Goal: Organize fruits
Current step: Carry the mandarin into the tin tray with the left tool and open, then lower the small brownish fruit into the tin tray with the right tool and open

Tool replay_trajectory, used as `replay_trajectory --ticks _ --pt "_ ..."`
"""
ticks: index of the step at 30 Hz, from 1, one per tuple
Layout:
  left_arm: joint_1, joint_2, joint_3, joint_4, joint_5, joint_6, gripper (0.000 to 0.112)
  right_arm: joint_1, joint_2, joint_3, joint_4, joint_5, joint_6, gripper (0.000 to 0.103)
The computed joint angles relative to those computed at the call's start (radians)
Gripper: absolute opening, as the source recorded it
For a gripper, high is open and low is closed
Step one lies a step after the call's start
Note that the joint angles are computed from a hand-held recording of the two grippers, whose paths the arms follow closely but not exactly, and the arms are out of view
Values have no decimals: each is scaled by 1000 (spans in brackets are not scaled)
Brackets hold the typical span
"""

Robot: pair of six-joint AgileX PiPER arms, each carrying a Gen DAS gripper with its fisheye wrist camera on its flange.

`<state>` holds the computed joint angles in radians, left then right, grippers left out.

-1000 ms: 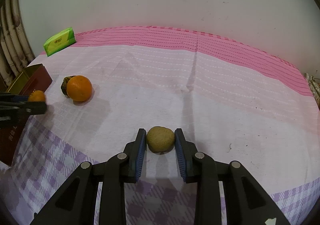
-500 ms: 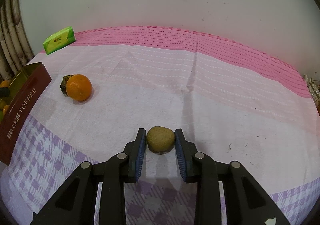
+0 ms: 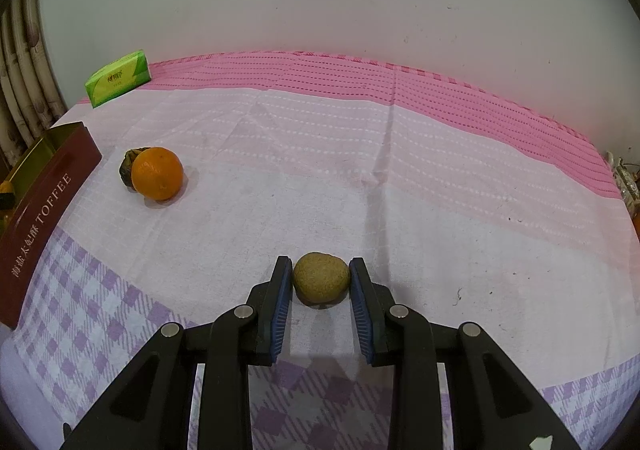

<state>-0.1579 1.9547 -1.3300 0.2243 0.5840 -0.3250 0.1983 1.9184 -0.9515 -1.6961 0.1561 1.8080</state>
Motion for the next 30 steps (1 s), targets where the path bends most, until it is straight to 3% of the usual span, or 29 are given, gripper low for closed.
replay_trajectory --ticks 25,30 --pt "14 -3 -15 -77 40 63 46 4 -3 2 -3 -2 17 26" --pt "17 -38 7 -63 26 51 50 26 -6 -6 137 11 -106 26"
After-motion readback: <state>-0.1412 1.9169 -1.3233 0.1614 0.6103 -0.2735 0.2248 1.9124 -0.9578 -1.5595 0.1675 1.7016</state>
